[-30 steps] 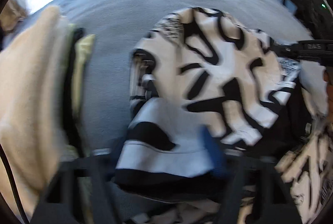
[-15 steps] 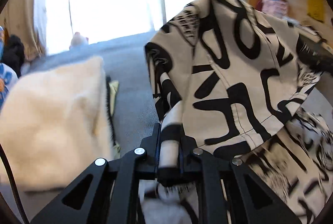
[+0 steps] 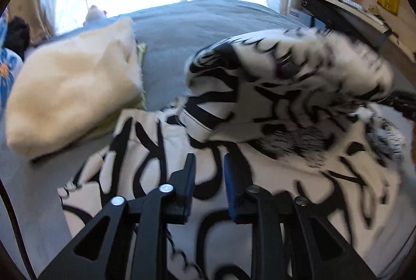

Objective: Fold large clothes

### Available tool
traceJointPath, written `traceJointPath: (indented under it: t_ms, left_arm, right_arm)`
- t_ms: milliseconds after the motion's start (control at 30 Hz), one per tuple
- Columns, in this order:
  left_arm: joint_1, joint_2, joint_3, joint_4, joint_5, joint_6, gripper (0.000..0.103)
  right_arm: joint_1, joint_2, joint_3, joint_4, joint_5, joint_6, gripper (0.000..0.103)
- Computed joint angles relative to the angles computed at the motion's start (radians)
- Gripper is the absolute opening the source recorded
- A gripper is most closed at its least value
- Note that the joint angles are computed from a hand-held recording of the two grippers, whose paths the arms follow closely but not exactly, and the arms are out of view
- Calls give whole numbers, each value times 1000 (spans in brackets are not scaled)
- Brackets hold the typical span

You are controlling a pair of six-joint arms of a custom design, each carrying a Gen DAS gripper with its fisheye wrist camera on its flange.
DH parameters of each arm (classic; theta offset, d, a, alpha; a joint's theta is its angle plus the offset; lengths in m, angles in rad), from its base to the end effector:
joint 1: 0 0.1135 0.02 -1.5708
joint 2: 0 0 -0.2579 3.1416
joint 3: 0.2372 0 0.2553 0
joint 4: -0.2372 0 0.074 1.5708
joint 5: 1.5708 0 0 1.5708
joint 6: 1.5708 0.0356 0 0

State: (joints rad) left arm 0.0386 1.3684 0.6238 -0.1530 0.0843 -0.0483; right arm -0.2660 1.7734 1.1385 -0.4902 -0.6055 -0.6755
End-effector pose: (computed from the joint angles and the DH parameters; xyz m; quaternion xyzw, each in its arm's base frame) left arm 0.2595 0.0070 0.1565 -0.0271 0.9428 -0.0414 0.3298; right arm 0.3447 -0.0729 0.1741 -0.2538 0.8981 0.1635 0.3199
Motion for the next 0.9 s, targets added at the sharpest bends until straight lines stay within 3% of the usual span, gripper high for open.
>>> traceJointPath:
  t_ms: [133, 267, 367, 433, 667, 833, 867, 900]
  left_arm:
    - [88, 3, 109, -202, 203, -44, 60]
    - [183, 55, 179, -254, 430, -115, 65]
    - [238, 137, 231, -239, 620, -191, 74]
    - [238, 203, 258, -199, 673, -232, 74]
    - [213, 418, 362, -44, 756, -383, 74]
    - [147, 560, 507, -23, 686, -416, 73]
    - [139, 569, 527, -24, 658, -421, 64]
    - [129, 577, 554, -26, 611, -427, 56]
  right_arm:
    - [-17, 51, 104, -239, -129, 113, 49]
    - [-20, 158, 226, -414, -254, 255, 65]
    - [-18, 251, 302, -489, -322, 347, 67]
    - [-7, 283, 321, -485, -325, 391, 68]
    - [56, 412, 383, -430, -383, 491, 68]
    - [136, 519, 496, -340, -318, 610, 67]
    - [135, 533, 520, -344, -312, 601, 67]
    - [150, 535, 540, -317, -293, 607, 58]
